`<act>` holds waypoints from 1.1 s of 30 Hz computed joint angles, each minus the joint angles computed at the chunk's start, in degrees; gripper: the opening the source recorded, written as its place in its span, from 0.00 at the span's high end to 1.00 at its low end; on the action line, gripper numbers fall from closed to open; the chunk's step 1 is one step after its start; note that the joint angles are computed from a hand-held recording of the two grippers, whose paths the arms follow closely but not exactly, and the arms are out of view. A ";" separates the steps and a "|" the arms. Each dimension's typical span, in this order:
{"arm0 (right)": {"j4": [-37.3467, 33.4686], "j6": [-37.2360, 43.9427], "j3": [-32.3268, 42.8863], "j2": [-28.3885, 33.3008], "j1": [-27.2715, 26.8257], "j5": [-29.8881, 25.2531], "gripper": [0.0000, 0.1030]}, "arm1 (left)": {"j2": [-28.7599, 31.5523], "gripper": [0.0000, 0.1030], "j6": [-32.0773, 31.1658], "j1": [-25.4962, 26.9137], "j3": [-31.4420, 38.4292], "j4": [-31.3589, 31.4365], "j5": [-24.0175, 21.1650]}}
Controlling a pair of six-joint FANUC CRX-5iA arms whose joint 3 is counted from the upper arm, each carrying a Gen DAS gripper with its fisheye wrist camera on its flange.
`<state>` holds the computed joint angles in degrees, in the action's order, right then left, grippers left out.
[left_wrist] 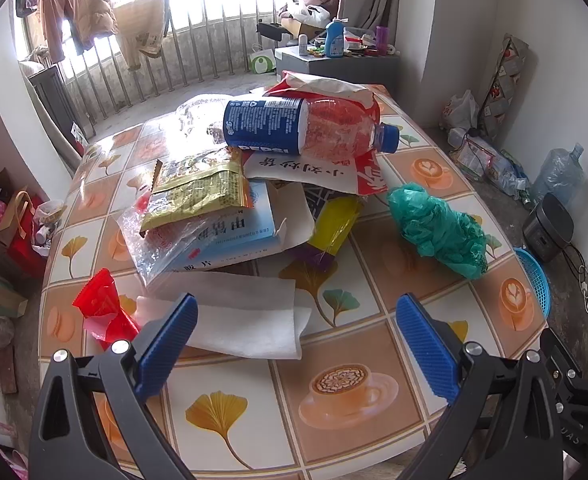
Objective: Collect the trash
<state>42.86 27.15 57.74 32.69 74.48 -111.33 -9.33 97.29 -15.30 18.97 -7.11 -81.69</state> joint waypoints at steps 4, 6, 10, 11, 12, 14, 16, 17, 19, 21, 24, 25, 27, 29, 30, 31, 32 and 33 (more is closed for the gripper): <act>0.05 0.26 0.31 0.13 -0.09 -0.12 0.08 | 0.03 0.06 -0.07 0.05 0.01 0.07 -0.08; 0.05 0.11 -0.34 -0.21 -0.04 0.16 0.08 | 0.01 0.06 -0.03 -0.01 -0.01 -0.06 -0.18; -0.11 0.02 -0.59 -0.35 -0.02 0.30 0.08 | 0.05 0.06 0.16 -0.16 -0.11 -0.23 -0.18; -0.10 -0.01 -0.67 -0.38 -0.04 0.36 0.08 | 0.05 0.06 0.18 -0.16 -0.13 -0.22 -0.21; -0.10 -0.09 -0.89 -0.50 0.01 0.46 0.08 | 0.03 0.06 0.12 -0.14 -0.16 -0.20 -0.17; -0.11 -0.10 -0.97 -0.53 0.02 0.52 0.08 | -0.06 0.06 0.27 -0.26 -0.32 -0.32 -0.16; -0.11 -0.07 -0.82 -0.42 -0.01 0.44 0.08 | -0.02 0.06 0.19 -0.22 -0.32 -0.30 -0.13; -0.11 -0.07 -0.82 -0.42 -0.01 0.44 0.08 | -0.02 0.06 0.18 -0.19 -0.34 -0.27 -0.12; -0.10 -0.07 -0.84 -0.41 -0.02 0.47 0.08 | -0.01 0.06 0.24 -0.17 -0.38 -0.32 -0.16; -0.11 -0.04 -0.84 -0.43 -0.02 0.49 0.08 | -0.08 0.06 0.30 -0.15 -0.56 -0.32 -0.18; -0.12 0.00 -0.73 -0.38 -0.03 0.43 0.08 | -0.05 0.06 0.18 -0.10 -0.53 -0.26 -0.10; -0.12 0.02 -0.70 -0.37 -0.01 0.44 0.08 | -0.05 0.06 0.17 -0.09 -0.51 -0.25 -0.11; -0.13 0.02 -0.68 -0.36 -0.03 0.43 0.08 | -0.03 0.05 0.16 -0.09 -0.50 -0.26 -0.15; -0.14 -0.04 -0.80 -0.39 -0.04 0.51 0.08 | -0.08 0.06 0.16 -0.07 -0.64 -0.27 -0.11; -0.14 -0.05 -0.85 -0.39 -0.05 0.52 0.08 | -0.11 0.05 0.19 -0.06 -0.73 -0.29 -0.16; -0.13 -0.11 -0.96 -0.43 -0.05 0.58 0.08 | -0.08 0.06 0.21 0.00 -0.81 -0.25 -0.13; -0.16 -0.20 -1.18 -0.53 -0.06 0.70 0.08 | -0.16 0.06 0.23 -0.01 -0.95 -0.28 -0.10; -0.18 -0.20 -1.26 -0.55 -0.07 0.76 0.08 | -0.12 0.06 0.19 0.03 -0.92 -0.24 -0.10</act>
